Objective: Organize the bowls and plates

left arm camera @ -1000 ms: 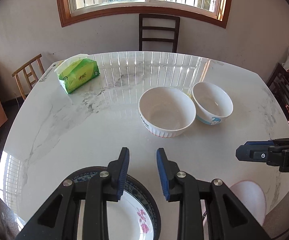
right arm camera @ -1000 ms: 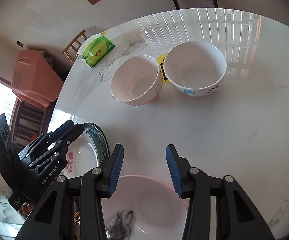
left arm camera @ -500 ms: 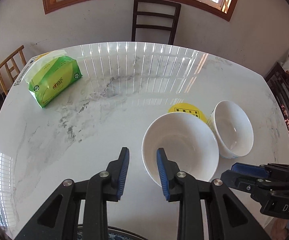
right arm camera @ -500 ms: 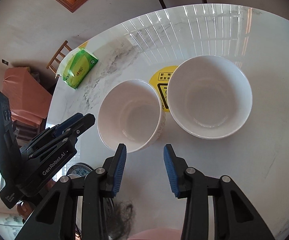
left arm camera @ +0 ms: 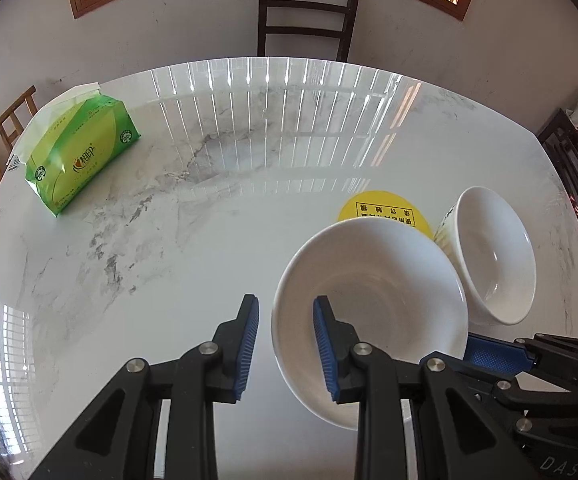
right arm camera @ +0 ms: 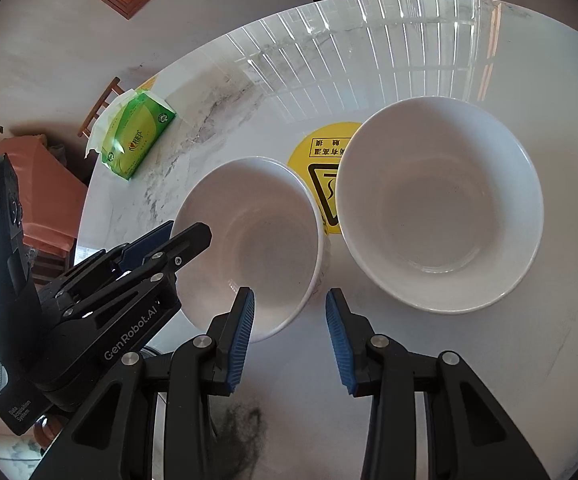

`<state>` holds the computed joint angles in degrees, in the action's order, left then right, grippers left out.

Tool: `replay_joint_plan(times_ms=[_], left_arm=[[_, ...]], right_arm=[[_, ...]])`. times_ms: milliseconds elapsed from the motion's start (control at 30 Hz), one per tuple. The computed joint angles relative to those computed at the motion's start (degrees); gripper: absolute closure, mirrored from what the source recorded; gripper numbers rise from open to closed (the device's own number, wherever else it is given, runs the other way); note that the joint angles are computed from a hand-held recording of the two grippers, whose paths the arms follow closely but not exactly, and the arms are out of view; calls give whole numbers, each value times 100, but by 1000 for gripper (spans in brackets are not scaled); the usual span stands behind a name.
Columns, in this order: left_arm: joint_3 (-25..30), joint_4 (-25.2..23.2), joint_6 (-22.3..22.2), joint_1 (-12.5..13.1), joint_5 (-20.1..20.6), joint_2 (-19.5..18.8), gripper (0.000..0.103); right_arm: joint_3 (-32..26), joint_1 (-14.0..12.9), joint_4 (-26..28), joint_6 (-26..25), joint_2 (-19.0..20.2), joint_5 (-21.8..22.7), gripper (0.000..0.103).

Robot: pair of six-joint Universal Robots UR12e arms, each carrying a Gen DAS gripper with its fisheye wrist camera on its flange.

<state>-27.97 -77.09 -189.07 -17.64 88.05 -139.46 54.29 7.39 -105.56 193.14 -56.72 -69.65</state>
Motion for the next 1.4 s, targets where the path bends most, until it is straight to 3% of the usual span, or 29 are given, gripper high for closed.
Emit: replay_joint_plan(times_ms=[100,133,200,333,533,800,1400], left_arm=[[-84,24,-12,2,-45,-3,74],[-120,28,-34,-9,-37,1,79],[-267,158,-109,-65,416,65,94],[-681,400,-470,15,40,314,95],[-1376,867,-512,-102,284,825,94],[-1989,1255,-689,-223,143,1376,94],[-3112,1434,-706,-657,-3,2298,93]], right_arm=[[-55,47,14,-21,61,-90,72],[-47,55,-4,-52,68,-116,77],[8,41,-82,-82,52,-114,79],[38,-19,4,-274,23,26,86],[361,-75,-157,-529,-255,251,89],[946,-207,-369,-841,-851,464,89],[2354,-486,-517,-1430,-2128,706,89]])
